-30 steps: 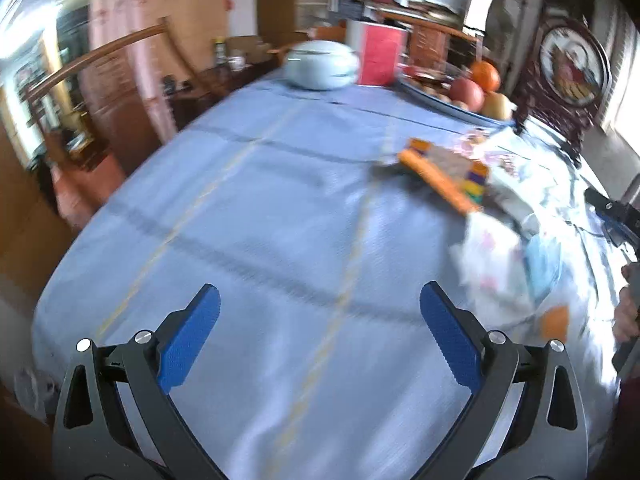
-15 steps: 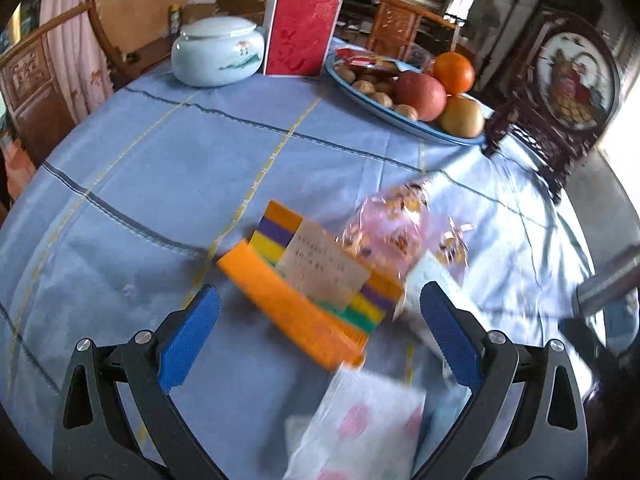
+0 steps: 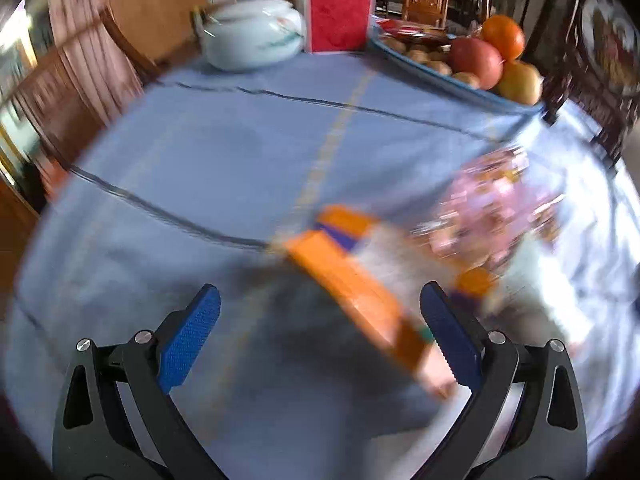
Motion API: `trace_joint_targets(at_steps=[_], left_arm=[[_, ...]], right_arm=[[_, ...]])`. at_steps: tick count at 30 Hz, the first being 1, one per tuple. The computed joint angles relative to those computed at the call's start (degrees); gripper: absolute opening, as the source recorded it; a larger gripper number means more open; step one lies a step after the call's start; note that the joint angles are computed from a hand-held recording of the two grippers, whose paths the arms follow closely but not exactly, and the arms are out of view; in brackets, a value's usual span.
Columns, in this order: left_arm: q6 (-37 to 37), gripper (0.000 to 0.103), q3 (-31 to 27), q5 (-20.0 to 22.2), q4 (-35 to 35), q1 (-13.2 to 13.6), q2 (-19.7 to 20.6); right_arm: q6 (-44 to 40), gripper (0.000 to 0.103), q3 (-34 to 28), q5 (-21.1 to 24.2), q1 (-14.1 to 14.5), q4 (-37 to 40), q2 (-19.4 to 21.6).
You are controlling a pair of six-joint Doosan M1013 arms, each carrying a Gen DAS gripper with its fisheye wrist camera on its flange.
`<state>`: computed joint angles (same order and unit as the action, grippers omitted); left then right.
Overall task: Collect trash
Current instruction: 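Push the left tool against the orange striped snack box, tipping it up, then grasp the orange striped box with the left tool while the right tool reaches the white medicine packet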
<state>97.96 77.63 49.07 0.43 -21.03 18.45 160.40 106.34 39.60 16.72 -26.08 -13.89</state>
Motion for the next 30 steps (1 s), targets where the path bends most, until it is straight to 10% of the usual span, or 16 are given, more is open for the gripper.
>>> trace_joint_targets(at_steps=[3,11,21,30], left_arm=[[-1.92,0.096,0.10,-0.72,4.64,1.76,-0.44],[5.78,0.096,-2.30,3.25,-15.04,4.30,-0.53],[0.10,0.096,0.61,0.52,-2.13,-0.13,-0.47],[32.84,0.095,2.98,3.09,-23.40,2.05,-1.91]], right_arm=[[-0.05,0.090,-0.08,-0.15,0.21,0.09,0.08],[-0.05,0.090,-0.83,1.68,1.75,-2.77,0.63],[-0.81,0.090,-0.04,-0.50,0.43,0.48,-0.17],[-1.61,0.090,-0.60,0.46,1.59,-1.24,0.37]])
